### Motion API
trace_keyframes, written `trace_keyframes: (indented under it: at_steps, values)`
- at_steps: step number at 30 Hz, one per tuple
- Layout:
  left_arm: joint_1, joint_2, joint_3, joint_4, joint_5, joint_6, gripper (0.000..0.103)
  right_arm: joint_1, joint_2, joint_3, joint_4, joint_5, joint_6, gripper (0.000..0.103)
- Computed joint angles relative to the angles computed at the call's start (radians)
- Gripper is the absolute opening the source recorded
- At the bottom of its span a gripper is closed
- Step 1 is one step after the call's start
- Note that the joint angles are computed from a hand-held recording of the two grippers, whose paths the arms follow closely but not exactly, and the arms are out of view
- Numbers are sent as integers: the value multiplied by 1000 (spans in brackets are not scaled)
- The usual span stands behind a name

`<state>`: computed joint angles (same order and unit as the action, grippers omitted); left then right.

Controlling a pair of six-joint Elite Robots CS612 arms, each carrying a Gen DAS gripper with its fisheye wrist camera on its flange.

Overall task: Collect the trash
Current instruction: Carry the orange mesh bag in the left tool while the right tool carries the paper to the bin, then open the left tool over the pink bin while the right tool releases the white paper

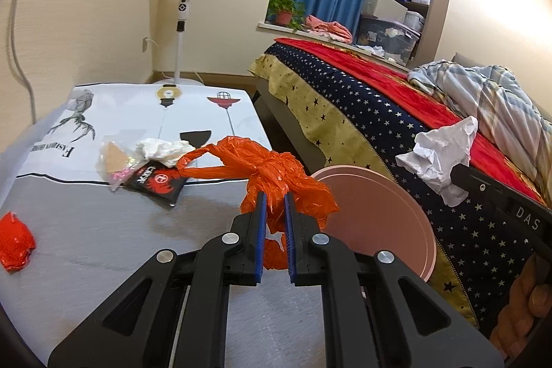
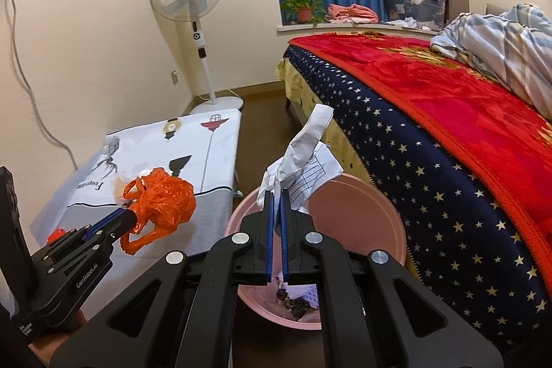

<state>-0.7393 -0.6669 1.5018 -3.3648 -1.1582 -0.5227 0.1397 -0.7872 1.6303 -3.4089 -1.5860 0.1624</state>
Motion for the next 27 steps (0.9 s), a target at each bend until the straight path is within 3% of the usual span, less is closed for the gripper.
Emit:
trace_keyframes:
  at_steps: [11,25,27]
  values:
    - [-5,33,-52,-8,-63,63,10,-9,11,-14,36,-50,32,4]
    - [-4,87,-139,1,-207,137,10,-18,18,-23,61,-103,64,4]
    - [-2,93,-149,2,-241,139,11,-19,18,-24,71,-118,80,10]
